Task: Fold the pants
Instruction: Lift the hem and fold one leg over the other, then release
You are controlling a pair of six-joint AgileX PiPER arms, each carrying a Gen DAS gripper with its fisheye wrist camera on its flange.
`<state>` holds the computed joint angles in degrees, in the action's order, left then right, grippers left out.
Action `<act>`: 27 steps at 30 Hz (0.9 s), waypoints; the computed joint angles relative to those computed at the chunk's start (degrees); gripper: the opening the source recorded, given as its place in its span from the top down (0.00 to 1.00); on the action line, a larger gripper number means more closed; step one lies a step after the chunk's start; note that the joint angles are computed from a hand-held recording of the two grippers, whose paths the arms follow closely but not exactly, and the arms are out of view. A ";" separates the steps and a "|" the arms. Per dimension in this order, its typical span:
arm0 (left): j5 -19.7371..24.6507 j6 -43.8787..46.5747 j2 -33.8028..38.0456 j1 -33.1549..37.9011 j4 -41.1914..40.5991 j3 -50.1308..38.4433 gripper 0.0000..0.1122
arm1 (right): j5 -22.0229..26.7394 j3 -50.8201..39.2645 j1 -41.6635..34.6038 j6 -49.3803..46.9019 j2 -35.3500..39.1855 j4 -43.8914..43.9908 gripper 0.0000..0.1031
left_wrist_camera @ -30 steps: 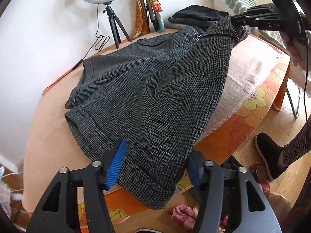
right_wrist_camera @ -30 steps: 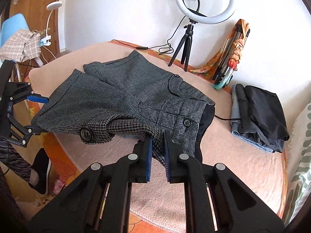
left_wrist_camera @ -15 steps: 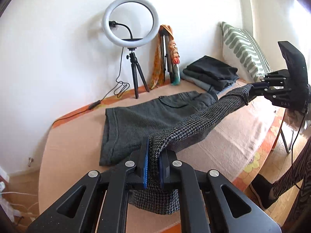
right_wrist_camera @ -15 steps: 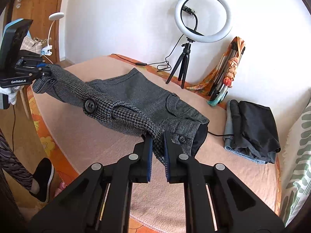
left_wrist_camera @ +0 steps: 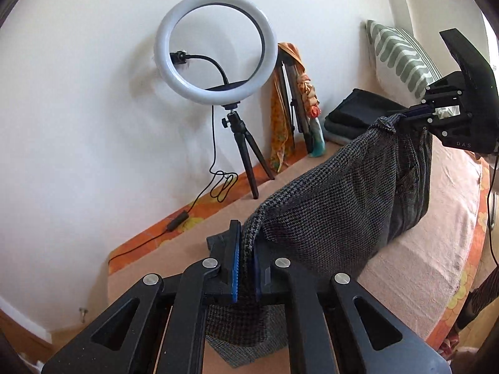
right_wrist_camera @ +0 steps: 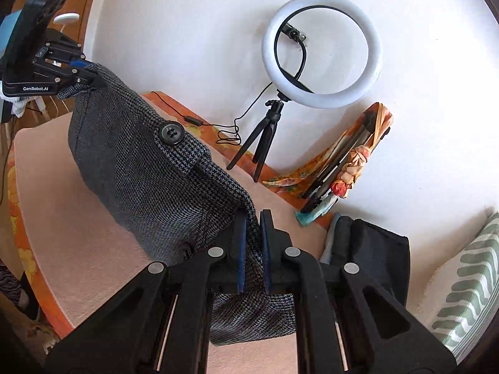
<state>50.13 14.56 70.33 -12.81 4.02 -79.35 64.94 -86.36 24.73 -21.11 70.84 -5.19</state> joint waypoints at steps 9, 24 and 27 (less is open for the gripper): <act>-4.90 2.12 21.24 5.14 -2.70 -9.13 0.96 | -8.65 -4.07 -4.31 -3.96 18.84 -2.06 0.92; -10.32 2.08 37.15 6.86 -2.78 -10.78 0.96 | -18.08 -3.08 -5.81 -2.77 36.96 -3.60 0.92; -8.13 1.52 38.07 7.31 -3.26 -12.70 0.89 | -18.34 -3.00 -5.56 -1.30 37.21 -3.92 0.90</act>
<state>42.01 16.08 108.39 -5.49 0.76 -92.05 46.61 -89.35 19.17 -22.41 108.04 -9.11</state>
